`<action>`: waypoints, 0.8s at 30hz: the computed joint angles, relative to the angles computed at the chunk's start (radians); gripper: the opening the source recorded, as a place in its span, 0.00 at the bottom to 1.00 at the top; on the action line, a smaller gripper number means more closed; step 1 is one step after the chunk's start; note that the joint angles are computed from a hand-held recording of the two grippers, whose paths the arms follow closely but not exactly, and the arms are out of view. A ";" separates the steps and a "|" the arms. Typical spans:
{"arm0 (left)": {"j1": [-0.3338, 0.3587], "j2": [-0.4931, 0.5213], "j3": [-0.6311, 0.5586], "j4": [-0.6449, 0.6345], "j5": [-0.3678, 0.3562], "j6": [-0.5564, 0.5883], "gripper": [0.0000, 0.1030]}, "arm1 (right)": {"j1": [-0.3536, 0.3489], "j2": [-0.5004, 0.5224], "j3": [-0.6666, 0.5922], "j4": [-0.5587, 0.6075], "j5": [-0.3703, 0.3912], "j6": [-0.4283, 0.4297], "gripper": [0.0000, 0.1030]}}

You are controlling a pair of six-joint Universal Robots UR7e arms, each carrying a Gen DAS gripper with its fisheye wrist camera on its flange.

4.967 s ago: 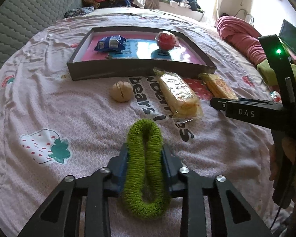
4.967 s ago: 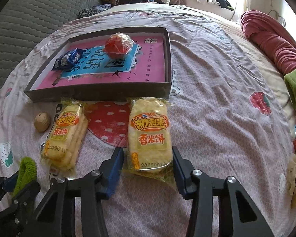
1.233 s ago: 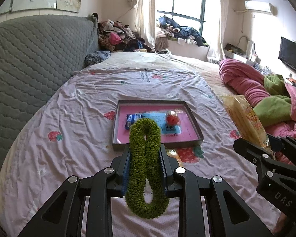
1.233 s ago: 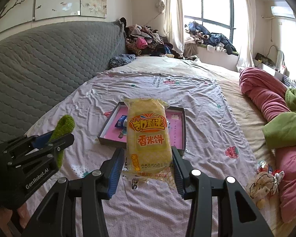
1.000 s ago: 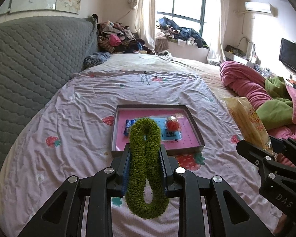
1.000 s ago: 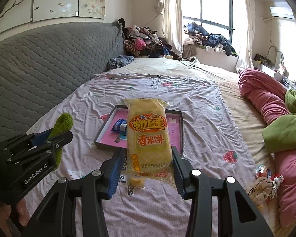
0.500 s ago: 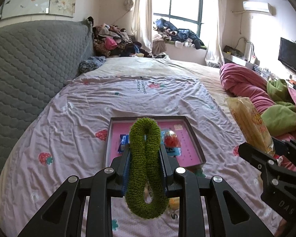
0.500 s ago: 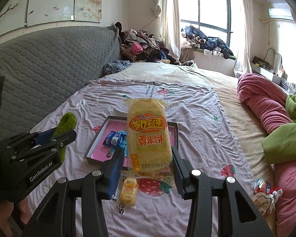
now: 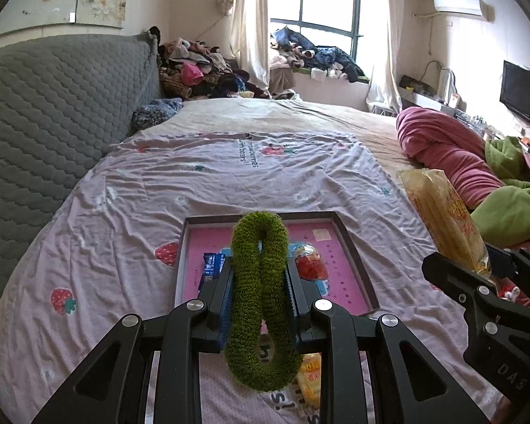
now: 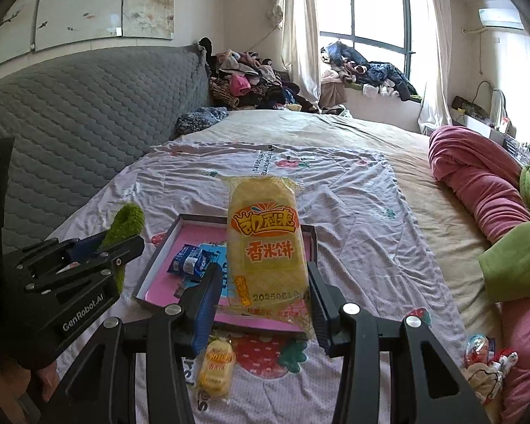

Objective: Organize objects
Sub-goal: 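Lower the green ring onto the book with the left tool while the right tool lowers the bread packet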

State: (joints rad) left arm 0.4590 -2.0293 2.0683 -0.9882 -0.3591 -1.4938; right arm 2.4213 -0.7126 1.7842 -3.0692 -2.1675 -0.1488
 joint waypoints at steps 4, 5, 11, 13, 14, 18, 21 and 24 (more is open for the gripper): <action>0.052 -0.003 0.032 -0.141 0.023 0.118 0.25 | -0.016 0.025 -0.024 -0.008 0.017 -0.012 0.45; 0.067 -0.001 0.039 -0.175 0.029 0.148 0.25 | -0.019 0.031 -0.029 -0.010 0.019 -0.014 0.45; 0.141 0.007 0.094 -0.441 0.042 0.360 0.25 | -0.037 0.072 -0.060 -0.028 0.035 -0.030 0.45; 0.170 0.015 0.116 -0.550 0.048 0.441 0.25 | -0.045 0.084 -0.065 -0.036 0.036 -0.035 0.45; 0.185 0.020 0.128 -0.615 0.047 0.487 0.25 | -0.050 0.090 -0.066 -0.042 0.037 -0.036 0.45; 0.238 0.044 0.172 -0.849 0.034 0.656 0.25 | -0.074 0.110 -0.068 -0.051 0.040 -0.033 0.45; 0.274 0.070 0.196 -0.986 0.017 0.750 0.25 | -0.093 0.127 -0.067 -0.060 0.038 -0.037 0.45; 0.306 0.105 0.218 -1.116 0.012 0.842 0.25 | -0.110 0.144 -0.068 -0.068 0.037 -0.041 0.45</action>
State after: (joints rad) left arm 0.7646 -1.9240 2.2863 -2.1043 -0.3471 -0.6517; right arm 2.3112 -0.5683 1.7162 -3.1371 -2.1307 -0.1897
